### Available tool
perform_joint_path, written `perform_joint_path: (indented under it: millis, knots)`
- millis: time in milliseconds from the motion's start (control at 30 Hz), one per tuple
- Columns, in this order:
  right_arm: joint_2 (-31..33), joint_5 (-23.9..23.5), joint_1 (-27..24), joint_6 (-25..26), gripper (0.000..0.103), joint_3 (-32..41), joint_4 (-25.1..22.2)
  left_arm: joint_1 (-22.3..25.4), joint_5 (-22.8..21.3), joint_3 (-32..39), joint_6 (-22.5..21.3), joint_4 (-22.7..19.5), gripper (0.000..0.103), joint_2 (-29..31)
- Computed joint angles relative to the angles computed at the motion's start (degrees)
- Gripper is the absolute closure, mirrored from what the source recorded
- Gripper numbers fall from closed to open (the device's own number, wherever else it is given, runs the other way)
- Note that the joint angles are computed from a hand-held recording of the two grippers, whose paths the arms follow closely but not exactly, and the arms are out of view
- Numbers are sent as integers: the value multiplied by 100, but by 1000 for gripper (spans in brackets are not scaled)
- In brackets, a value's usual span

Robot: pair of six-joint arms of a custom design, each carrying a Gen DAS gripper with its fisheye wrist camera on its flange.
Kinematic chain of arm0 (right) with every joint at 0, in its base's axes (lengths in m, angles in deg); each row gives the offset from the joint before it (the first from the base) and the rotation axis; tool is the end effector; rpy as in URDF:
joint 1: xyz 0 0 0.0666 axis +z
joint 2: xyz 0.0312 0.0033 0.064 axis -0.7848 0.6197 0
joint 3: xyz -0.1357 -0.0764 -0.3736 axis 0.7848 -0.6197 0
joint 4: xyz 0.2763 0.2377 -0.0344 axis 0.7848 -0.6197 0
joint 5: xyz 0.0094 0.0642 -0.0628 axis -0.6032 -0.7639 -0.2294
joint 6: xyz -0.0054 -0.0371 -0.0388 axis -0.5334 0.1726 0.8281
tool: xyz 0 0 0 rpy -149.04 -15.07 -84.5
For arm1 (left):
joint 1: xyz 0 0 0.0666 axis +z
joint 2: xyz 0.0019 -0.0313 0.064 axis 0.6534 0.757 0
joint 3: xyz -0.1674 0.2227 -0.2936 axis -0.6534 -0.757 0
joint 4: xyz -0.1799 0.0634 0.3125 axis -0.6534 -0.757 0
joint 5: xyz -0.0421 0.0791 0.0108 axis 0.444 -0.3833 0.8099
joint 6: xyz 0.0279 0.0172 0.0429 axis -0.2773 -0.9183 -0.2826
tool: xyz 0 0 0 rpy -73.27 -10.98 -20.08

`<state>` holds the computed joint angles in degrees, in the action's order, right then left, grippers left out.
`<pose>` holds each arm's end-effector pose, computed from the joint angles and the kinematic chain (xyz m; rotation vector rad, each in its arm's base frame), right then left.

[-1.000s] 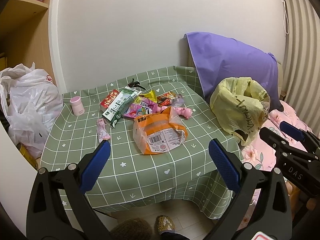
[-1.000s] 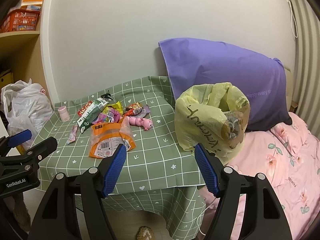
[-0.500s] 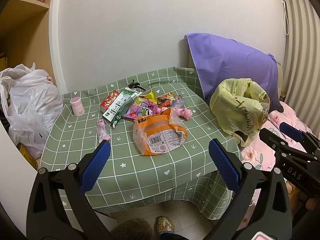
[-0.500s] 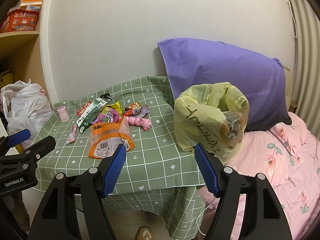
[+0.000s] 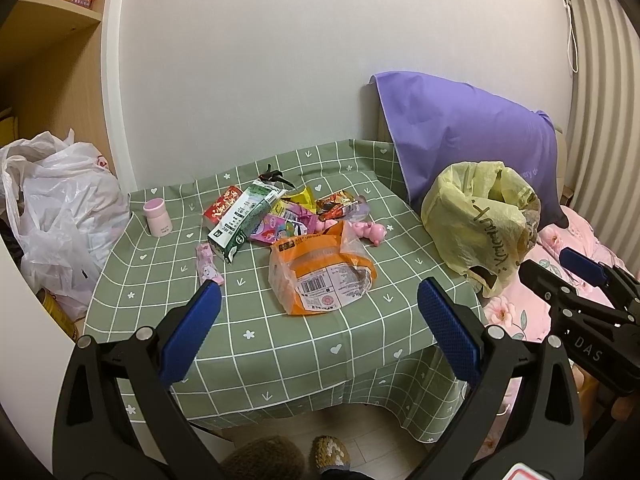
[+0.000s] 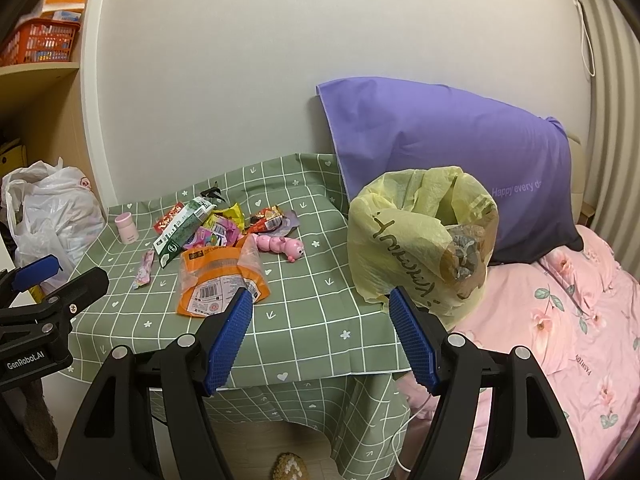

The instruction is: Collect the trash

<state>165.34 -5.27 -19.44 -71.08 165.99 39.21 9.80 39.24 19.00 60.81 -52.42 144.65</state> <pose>0.4395 0.2582 0.4344 0.0082 2.1382 0.0126 0.4525 -0.2568 0.4297 0.0839 2.1147 -0.0580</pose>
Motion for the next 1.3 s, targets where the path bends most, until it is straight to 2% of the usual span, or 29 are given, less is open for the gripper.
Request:
perform_joint_path:
  millis: [467,633,733,967,1133,1200,1300]
  knots:
    - [11,-23,-16,7,36,-13,25,127,68,-4,36,63,9,45]
    - [276,-272,-133,34,36,274,-73,356,242,-1,-66,291,9,156]
    - [577,-612,-270,97,36,545,-117,573,377,65,-110,350,9,283]
    - [1584,-1416,-489,564,36,1545,-285,1210,671,289,17,223,9,718]
    - [2569,-2145,-548,955,36,2730,-788,1628,667,466,314,-16,9,1017]
    - [2994,-2270,-536,1188,36,3272,-1004,1741,632,540,450,-60,9,1116]
    - [3556,-2568,-604,1309,36,4002,-1306,1798,636,812,316,-259,9,1333]
